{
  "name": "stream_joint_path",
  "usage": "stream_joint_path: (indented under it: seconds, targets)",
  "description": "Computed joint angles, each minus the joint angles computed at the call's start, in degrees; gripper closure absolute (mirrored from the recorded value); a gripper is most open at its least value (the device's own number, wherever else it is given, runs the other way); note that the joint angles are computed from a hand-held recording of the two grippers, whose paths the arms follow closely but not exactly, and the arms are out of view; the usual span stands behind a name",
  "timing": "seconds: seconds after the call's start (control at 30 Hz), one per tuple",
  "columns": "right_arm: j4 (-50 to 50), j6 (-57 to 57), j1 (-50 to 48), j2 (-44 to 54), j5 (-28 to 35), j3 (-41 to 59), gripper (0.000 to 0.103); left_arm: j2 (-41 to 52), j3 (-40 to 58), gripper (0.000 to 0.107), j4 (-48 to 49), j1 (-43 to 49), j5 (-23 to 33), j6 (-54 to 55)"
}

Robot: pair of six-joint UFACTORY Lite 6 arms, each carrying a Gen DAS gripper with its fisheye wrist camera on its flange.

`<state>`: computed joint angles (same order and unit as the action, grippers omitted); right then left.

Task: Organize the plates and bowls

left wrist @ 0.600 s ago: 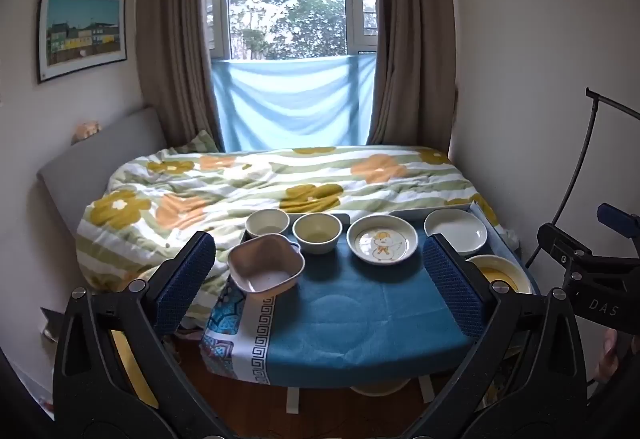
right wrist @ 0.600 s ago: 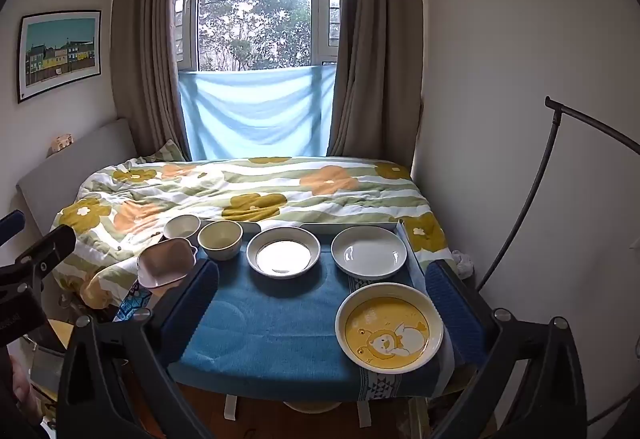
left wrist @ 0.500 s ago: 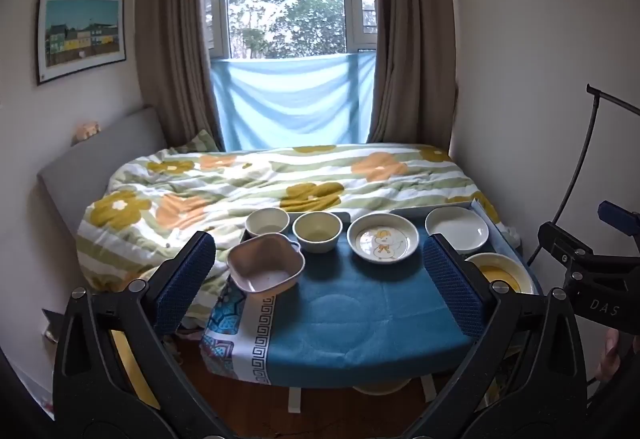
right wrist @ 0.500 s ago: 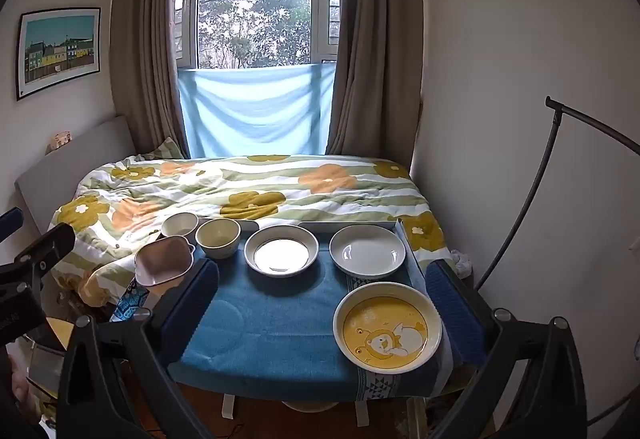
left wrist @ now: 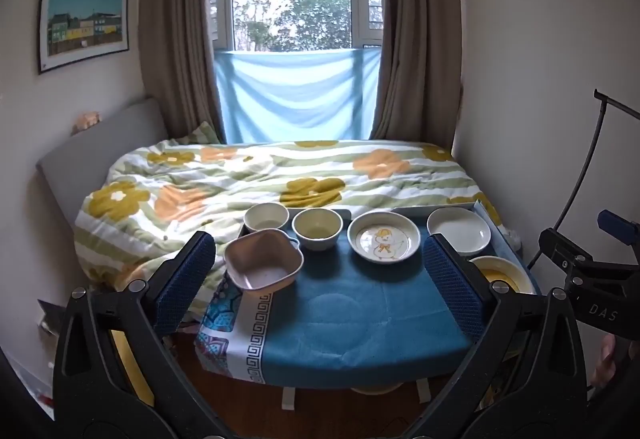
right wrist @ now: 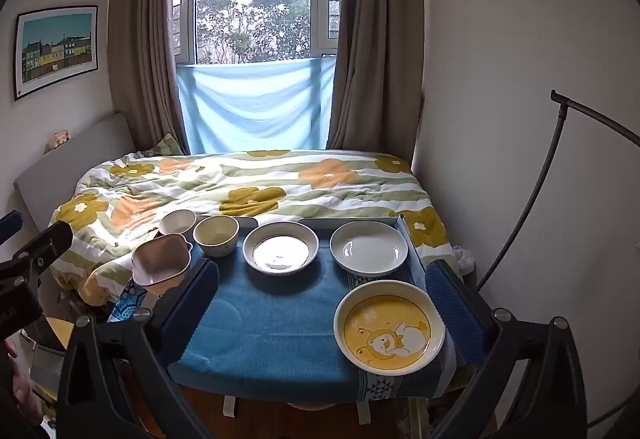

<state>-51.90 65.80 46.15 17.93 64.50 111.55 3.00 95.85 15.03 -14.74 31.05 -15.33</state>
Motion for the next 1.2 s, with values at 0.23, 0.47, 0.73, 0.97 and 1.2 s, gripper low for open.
stream_joint_path:
  seconds: [0.23, 0.47, 0.73, 0.97, 1.2]
  targets:
    - [0.87, 0.0, 0.01, 0.96, -0.04, 0.81, 0.0, 0.0, -0.72, 0.004, -0.3, 0.23, -0.05, 0.55]
    - [2.08, -0.08, -0.4, 1.5, -0.43, 0.98, 0.0, 1.01, 0.12, 0.004, -2.48, 0.89, 0.8, 2.08]
    - [2.16, 0.08, -0.48, 1.09, -0.79, 0.21, 0.0, 0.97, -0.67, 0.004, -1.39, 1.01, 0.82, 1.27]
    - [2.13, 0.15, -0.44, 1.14, -0.79, 0.11, 0.0, 1.33, -0.74, 0.004, -1.25, 0.99, 0.87, 0.93]
    - [2.02, 0.38, -0.43, 0.81, -1.0, -0.56, 0.0, 1.18, -1.46, 0.004, -0.49, 0.8, 0.53, 0.17]
